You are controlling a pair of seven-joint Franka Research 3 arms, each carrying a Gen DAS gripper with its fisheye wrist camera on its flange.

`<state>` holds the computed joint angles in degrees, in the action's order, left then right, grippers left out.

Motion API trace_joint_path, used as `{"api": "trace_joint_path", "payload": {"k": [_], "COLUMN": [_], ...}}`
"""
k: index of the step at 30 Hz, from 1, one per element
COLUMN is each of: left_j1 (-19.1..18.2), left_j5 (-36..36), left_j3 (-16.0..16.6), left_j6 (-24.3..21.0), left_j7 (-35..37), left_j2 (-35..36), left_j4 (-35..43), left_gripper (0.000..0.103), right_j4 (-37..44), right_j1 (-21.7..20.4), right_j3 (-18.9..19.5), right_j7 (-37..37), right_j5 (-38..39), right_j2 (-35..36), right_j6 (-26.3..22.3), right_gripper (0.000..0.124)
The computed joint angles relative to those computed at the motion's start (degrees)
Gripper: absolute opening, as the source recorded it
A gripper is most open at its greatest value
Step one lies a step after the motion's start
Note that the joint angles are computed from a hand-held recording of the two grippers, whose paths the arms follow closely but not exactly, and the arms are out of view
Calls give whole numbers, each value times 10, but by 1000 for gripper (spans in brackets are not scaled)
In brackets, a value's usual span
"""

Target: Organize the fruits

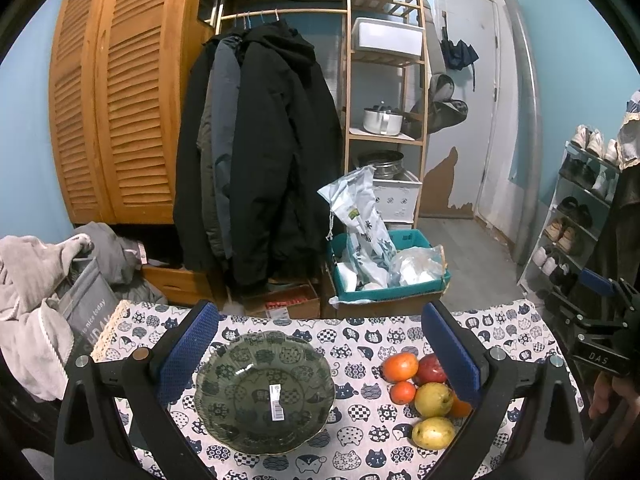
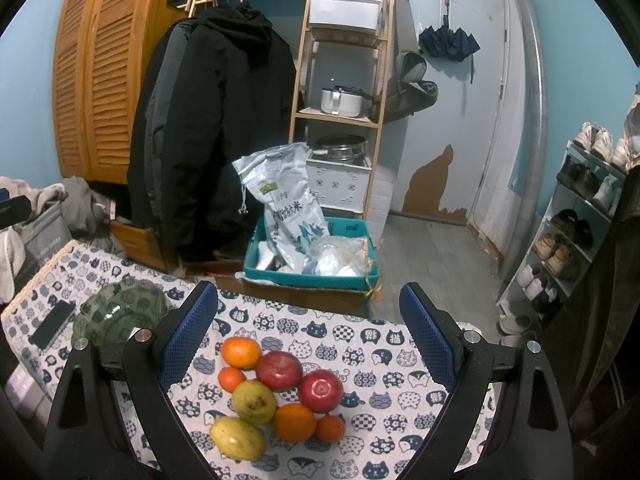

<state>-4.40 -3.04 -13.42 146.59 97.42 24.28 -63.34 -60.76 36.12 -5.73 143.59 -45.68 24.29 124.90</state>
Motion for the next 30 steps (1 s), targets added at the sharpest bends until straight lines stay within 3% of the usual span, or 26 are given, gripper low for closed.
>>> {"api": "trace_joint_path", "payload": {"k": [30], "left_j1": [1], "left_j5": [-3], "left_j3": [-1], "left_j6": [3], "left_j7": [2], "left_j2": [-2], "left_j4": [-5], "left_gripper": [102], "right_j4": [3], "right_j1": [1], "right_j3": [0], "right_j7": [-3], "right_j5": [-1], "right_j2": [0], "right_j6": [-4], "right_gripper": [91]}}
